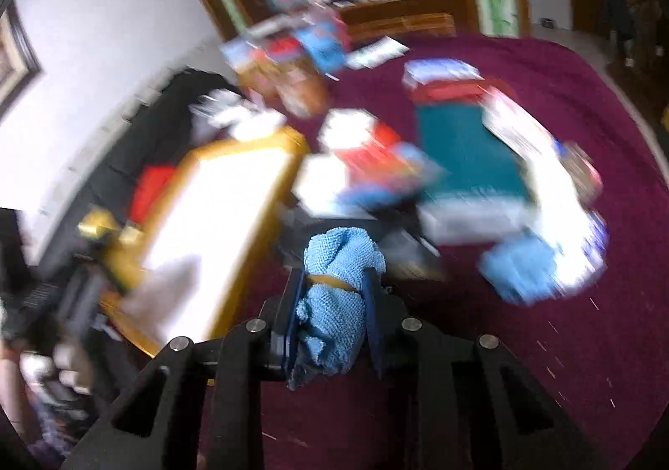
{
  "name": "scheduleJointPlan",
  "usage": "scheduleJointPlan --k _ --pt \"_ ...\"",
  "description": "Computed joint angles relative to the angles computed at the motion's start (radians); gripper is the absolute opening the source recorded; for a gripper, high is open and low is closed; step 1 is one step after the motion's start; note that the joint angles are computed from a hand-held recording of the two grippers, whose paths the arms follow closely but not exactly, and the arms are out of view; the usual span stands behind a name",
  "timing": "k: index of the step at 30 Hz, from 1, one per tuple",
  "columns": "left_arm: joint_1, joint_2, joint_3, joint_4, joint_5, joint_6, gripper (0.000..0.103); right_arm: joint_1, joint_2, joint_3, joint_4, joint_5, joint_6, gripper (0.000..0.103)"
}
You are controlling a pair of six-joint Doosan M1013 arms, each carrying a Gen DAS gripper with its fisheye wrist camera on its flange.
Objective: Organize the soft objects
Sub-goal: 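Drop the sponge bag in the tray with left tool while right drops blue towel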
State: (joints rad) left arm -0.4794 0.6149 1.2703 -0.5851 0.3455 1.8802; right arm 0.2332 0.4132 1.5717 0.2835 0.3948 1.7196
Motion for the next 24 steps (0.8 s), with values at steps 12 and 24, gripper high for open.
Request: scheduleJointPlan --k 12,24 --pt "0.040 0.309 -0.524 0.152 0.384 -0.336 0.026 0.038 0.305 -0.483 0.018 0.251 -0.025 0.026" --pt "0.055 0.314 -0.527 0.113 0.390 -0.435 0.069 0.020 0.268 -0.419 -0.129 0.159 0.077 0.060"
